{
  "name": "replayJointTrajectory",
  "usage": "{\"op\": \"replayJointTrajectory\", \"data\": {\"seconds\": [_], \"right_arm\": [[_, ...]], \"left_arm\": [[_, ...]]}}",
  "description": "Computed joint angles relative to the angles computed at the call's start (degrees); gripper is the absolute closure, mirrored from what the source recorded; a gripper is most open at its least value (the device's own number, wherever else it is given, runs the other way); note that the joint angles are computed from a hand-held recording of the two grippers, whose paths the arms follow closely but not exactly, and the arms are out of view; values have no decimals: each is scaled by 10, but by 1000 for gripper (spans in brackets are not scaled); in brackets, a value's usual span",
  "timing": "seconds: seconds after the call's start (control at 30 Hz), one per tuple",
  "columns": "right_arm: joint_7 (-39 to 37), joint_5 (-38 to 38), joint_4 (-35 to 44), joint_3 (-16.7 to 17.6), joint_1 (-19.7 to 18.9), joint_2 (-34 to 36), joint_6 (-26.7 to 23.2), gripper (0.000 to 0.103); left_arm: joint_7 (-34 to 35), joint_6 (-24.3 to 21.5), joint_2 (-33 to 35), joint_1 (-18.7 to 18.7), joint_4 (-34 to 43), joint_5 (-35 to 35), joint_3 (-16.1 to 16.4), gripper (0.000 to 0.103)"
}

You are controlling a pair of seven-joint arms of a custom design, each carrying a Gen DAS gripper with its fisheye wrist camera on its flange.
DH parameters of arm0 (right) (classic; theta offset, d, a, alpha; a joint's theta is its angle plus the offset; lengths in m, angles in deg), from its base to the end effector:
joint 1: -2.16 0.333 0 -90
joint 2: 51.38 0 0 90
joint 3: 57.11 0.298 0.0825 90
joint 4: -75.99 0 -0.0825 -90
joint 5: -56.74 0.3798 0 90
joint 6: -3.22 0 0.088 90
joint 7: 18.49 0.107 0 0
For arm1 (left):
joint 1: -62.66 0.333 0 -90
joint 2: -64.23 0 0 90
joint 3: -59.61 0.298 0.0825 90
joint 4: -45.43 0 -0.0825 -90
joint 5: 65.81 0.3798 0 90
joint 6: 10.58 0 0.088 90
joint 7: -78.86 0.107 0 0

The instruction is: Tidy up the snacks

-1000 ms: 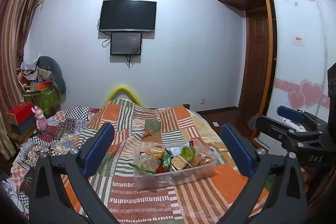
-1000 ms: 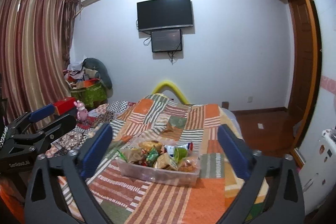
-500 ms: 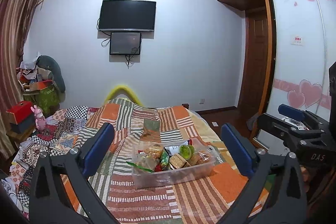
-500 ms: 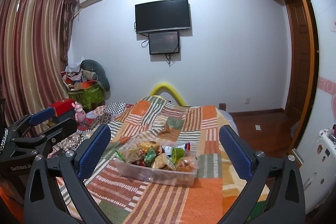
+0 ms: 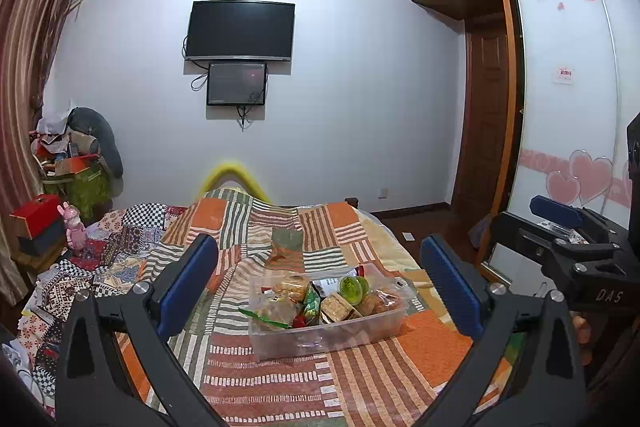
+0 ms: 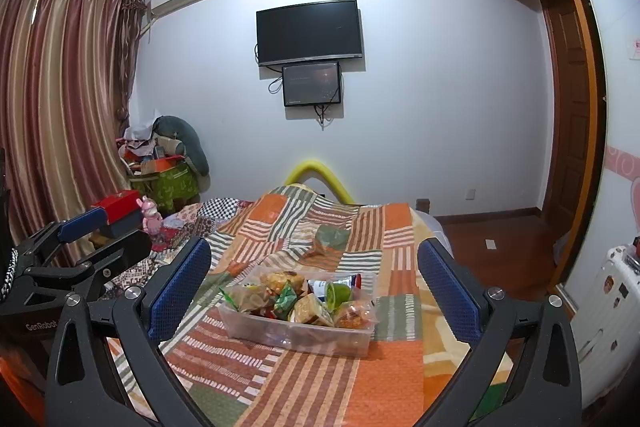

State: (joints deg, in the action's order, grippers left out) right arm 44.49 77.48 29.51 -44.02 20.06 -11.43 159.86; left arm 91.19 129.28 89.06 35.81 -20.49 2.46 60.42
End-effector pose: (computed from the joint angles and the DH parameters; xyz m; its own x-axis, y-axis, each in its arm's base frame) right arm 0.6957 0.2996 0.6628 0.6153 -0.7863 -0.0557 -0.2516 -0.1289 -0.9592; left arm 0.6458 -0.3169 0.6439 0.2260 -0.9719 0.0653 -0.2249 -0.1173 -0.9673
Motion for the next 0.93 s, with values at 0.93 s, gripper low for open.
{"op": "replayJointTrajectory", "data": {"seconds": [0.93], "right_arm": [[-1, 7, -31, 3, -4, -19, 9, 0]], "left_arm": [[16, 23, 0, 5, -4, -17, -1, 0]]}}
